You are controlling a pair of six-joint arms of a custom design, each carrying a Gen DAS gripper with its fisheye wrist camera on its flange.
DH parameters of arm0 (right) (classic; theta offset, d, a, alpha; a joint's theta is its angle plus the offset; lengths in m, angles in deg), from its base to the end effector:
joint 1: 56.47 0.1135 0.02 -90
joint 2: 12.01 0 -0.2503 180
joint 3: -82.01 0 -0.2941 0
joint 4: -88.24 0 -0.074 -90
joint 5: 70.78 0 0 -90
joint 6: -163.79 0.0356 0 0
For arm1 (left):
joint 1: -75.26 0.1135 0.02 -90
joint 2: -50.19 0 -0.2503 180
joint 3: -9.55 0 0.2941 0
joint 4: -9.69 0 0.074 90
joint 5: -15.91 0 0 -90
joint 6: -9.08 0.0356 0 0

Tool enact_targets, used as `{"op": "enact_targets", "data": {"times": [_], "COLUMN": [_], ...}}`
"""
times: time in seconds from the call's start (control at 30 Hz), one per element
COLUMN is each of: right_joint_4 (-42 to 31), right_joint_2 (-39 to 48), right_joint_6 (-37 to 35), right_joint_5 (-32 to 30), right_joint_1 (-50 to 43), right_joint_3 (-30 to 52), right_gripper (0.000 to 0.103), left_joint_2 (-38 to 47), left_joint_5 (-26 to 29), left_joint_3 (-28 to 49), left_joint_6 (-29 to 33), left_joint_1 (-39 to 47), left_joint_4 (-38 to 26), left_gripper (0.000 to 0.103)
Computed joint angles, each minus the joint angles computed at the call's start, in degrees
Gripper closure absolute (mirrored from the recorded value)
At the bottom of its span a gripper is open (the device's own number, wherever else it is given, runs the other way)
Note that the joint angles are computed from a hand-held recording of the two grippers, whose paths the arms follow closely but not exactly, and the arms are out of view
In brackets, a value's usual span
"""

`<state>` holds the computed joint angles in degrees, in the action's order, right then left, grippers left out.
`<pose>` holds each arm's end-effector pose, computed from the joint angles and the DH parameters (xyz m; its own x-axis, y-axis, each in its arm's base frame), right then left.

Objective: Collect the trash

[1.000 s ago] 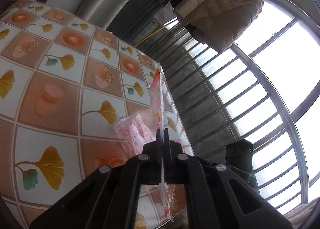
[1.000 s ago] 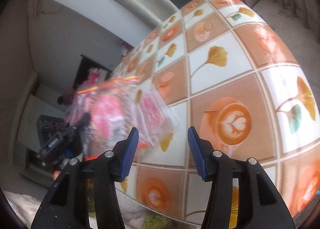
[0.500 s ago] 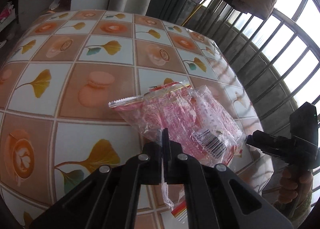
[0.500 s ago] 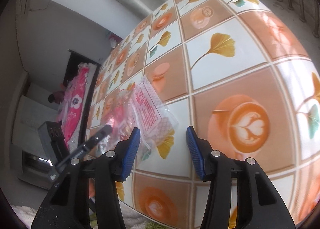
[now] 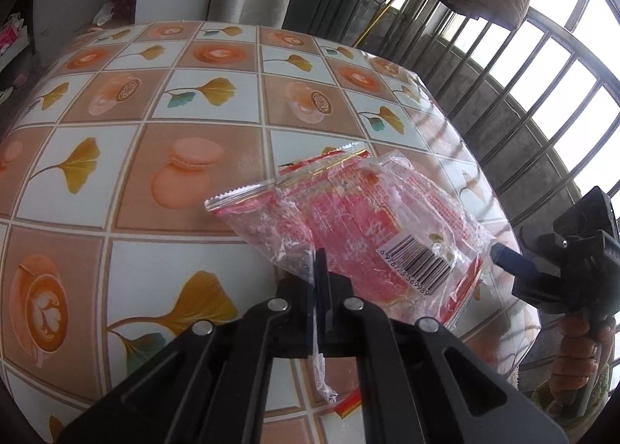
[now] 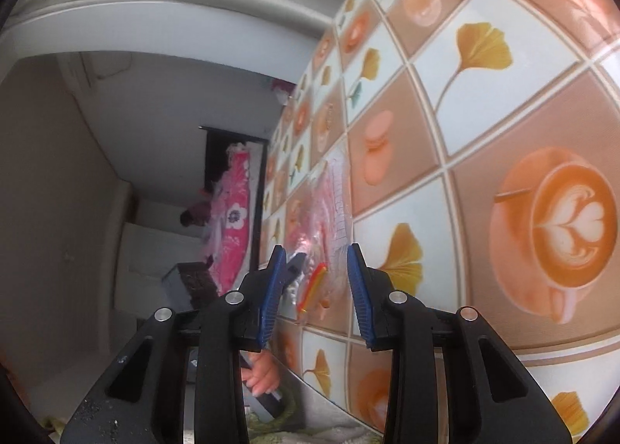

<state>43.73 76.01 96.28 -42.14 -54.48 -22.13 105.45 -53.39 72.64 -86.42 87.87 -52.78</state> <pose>0.3476 0.0433 0.2256 -0.9622 0.1500 -0.2272 -0.1413 0.4382 0.8877 0.2280 0.0381 0.2717 -0.7918 -0.2690 -0.5484 -0.0809 0.9361 -0.3424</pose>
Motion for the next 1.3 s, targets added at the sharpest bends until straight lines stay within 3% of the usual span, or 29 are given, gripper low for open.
{"op": "enact_targets", "data": {"times": [0.17,0.37,0.47,0.5,0.6,0.77,0.97,1.07,1.13,1.3], "right_joint_4": [1.7,-1.1,-0.7,-0.6,-0.5,0.6,-0.1,-0.8,-0.9,-3.6], "right_joint_2": [0.3,2.0,2.1,1.8,0.0,-4.4,-6.7,-6.2,-5.9,-7.3], "right_joint_6": [1.9,1.9,3.1,3.5,3.0,1.5,-3.9,-5.6,-5.9,-10.3], "right_joint_5": [-1.3,4.7,7.1,7.6,9.5,11.3,8.5,11.6,13.8,21.9], "right_joint_1": [0.7,3.5,3.9,3.9,3.0,0.5,1.4,3.7,5.2,8.0], "right_joint_3": [0.2,2.7,2.3,2.1,1.5,0.8,1.6,2.6,2.9,3.3], "right_gripper": [0.070,0.075,0.088,0.097,0.103,0.103,0.099,0.097,0.089,0.081], "left_joint_2": [-0.3,-0.4,-0.5,-0.6,-0.2,0.4,0.5,0.7,0.8,0.7], "left_joint_5": [-2.0,-2.8,-3.1,-3.4,-4.4,-8.7,-14.7,-15.2,-15.0,-14.3], "left_joint_3": [0.0,-0.1,-0.2,-0.3,0.1,1.2,1.2,1.2,1.2,1.0], "left_joint_6": [0.2,0.6,0.7,0.8,1.1,2.2,3.6,3.8,4.0,3.9], "left_joint_1": [-1.3,-1.7,-2.0,-2.2,-2.9,-5.3,-9.8,-10.5,-10.3,-9.9], "left_joint_4": [0.3,0.4,0.5,0.5,0.3,-0.3,0.5,0.8,0.9,1.0], "left_gripper": [0.103,0.103,0.103,0.103,0.103,0.103,0.103,0.103,0.103,0.103]}}
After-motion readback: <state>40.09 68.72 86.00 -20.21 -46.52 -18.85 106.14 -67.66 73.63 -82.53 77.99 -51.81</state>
